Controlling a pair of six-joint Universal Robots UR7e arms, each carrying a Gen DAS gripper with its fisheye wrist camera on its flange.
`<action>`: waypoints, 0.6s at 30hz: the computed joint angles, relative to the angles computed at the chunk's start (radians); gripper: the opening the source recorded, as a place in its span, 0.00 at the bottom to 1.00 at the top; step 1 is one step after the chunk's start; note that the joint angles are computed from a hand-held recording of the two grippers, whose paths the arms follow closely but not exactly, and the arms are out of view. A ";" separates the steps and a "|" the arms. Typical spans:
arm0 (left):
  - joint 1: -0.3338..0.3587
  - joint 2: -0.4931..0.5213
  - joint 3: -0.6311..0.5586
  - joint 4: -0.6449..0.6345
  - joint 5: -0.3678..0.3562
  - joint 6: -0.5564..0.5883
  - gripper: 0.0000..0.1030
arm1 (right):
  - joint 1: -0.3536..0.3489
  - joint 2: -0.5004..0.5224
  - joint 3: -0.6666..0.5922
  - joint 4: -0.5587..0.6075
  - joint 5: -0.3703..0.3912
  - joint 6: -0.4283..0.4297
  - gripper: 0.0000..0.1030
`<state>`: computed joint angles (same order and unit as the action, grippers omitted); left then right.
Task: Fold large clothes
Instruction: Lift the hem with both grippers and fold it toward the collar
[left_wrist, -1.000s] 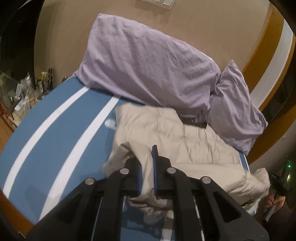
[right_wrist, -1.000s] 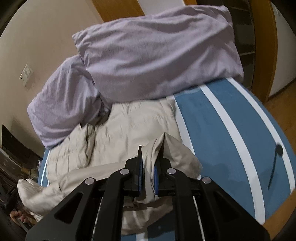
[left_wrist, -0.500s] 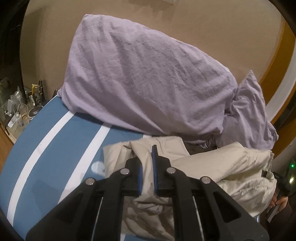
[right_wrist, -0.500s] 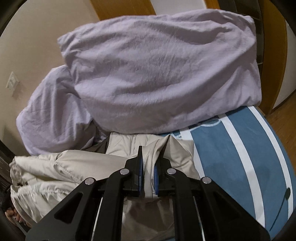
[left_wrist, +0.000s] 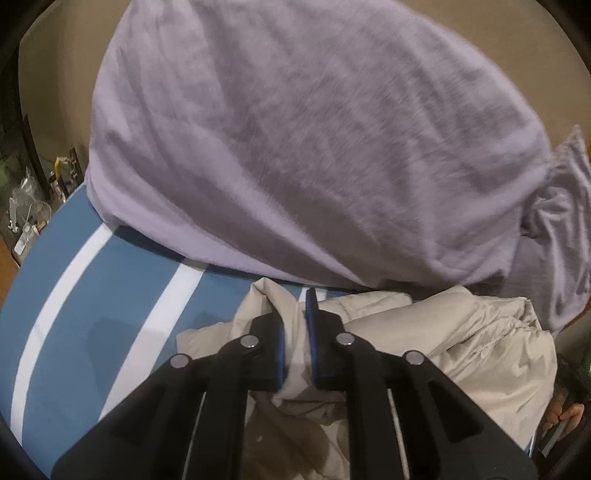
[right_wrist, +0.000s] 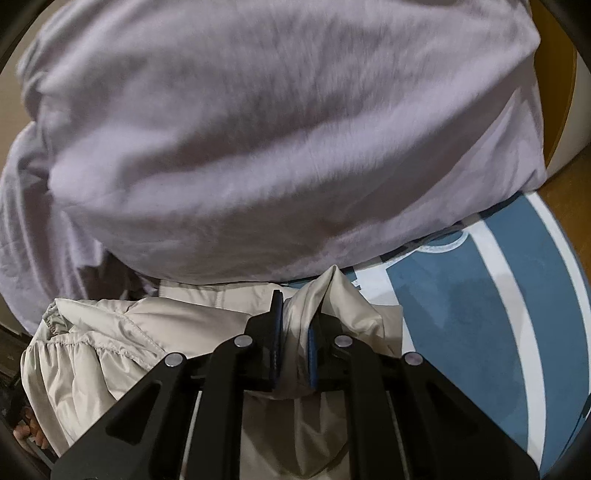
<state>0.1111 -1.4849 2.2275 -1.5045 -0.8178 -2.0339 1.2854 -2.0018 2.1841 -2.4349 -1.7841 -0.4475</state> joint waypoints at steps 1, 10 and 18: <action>0.013 0.000 0.008 -0.019 -0.004 0.009 0.13 | -0.001 0.007 -0.004 0.007 -0.004 0.008 0.15; 0.022 0.002 -0.021 0.041 0.007 -0.024 0.67 | 0.074 -0.063 0.017 -0.045 -0.052 -0.052 0.62; -0.009 0.068 -0.075 0.004 0.043 0.056 0.71 | 0.232 -0.086 0.046 0.107 -0.071 -0.070 0.62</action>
<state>0.1019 -1.4165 2.1527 -1.5008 -0.7744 -1.9774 1.5177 -2.0878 2.2301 -2.3283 -1.8550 -0.5170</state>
